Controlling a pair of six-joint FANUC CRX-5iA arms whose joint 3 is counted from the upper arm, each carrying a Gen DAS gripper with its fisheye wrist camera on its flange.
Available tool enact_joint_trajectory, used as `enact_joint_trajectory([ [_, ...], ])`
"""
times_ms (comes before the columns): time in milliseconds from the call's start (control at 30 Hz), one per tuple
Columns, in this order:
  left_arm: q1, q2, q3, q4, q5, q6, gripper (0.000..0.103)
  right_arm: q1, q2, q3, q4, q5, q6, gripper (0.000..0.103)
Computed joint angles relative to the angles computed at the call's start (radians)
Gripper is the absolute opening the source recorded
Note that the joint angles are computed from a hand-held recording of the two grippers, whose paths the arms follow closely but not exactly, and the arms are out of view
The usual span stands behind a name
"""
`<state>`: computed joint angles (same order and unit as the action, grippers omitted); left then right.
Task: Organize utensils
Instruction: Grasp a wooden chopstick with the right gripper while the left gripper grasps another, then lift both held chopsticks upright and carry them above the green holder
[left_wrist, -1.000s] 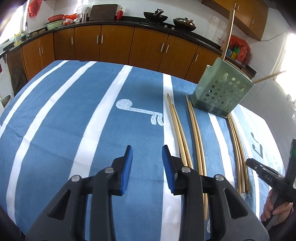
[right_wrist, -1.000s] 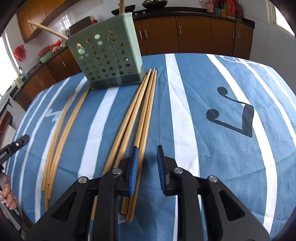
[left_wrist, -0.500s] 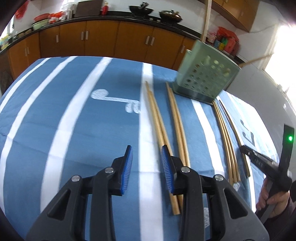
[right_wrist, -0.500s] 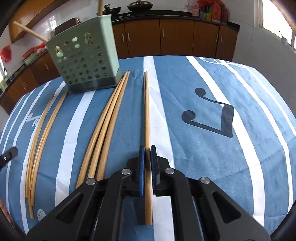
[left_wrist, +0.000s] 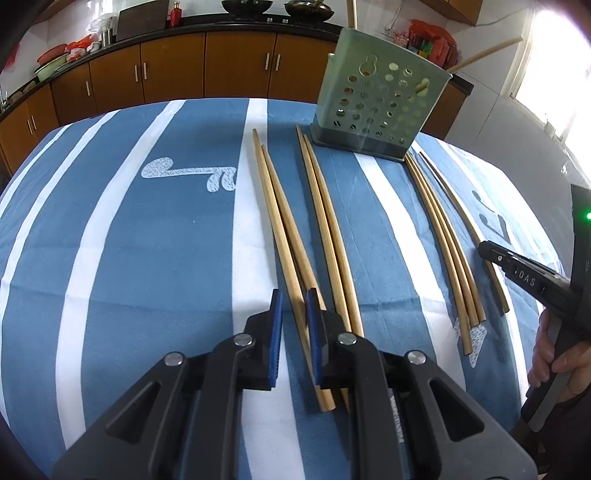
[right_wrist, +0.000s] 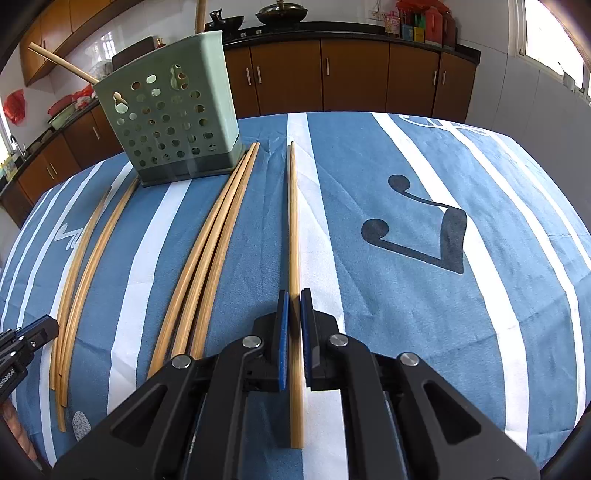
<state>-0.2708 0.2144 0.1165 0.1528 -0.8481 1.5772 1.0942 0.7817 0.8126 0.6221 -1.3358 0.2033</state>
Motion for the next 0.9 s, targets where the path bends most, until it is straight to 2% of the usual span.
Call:
enact_joint_trajectory([
  [233, -0.017, 0.019, 0.041, -0.089, 0.001, 0.072, 0.009, -0.001, 0.002, 0.006, -0.003, 0.003, -0.01, 0.007],
  [467, 0.028, 0.054, 0.099, -0.137, -0.017, 0.131, 0.008, -0.008, 0.013, 0.017, 0.006, 0.01, 0.016, 0.007],
  [700, 0.071, 0.071, 0.112, -0.131, 0.006, 0.111, 0.008, -0.034, 0.058, 0.079, 0.032, -0.033, 0.026, 0.007],
  [900, 0.072, 0.065, 0.096, -0.13, 0.03, 0.112, 0.009, -0.04, 0.047, 0.054, 0.04, -0.019, 0.007, 0.007],
])
